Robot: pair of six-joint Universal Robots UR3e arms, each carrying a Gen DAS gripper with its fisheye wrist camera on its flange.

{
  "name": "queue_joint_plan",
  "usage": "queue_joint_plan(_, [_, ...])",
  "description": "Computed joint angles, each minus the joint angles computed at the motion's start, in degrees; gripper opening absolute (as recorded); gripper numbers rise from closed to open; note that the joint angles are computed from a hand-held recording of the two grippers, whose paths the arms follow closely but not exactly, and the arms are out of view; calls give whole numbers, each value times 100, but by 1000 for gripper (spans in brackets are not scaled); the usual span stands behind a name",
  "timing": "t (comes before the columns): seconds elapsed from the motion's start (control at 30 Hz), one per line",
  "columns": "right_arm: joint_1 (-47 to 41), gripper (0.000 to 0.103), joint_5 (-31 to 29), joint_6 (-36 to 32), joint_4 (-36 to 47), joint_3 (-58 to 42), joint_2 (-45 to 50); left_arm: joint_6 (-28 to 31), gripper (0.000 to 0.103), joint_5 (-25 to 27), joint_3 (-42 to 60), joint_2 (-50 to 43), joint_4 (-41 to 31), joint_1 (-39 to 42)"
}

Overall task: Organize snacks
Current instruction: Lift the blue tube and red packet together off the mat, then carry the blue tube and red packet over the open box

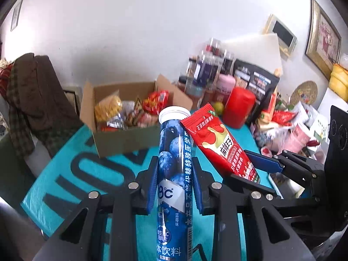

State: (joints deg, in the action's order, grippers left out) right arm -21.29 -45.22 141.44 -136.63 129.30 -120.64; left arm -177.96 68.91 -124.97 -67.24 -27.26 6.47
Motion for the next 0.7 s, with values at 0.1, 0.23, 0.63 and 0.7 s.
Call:
queue_joint_plan(0.1, [209, 44, -63, 237, -399, -313, 397, 16, 28, -61, 275, -200, 111, 106])
queue_joint_plan(0.23, [570, 44, -235, 613, -1060, -906, 1189, 61, 28, -174, 733, -588, 210, 245])
queue_joint_plan(0.63, [1413, 44, -887, 1289, -2113, -3251, 3474, 133, 28, 134, 2825, -2362, 448, 145])
queue_joint_plan(0.7, [1507, 44, -955, 1345, -2105, -3761, 3887, 113, 28, 132, 3225, -2715, 439, 158])
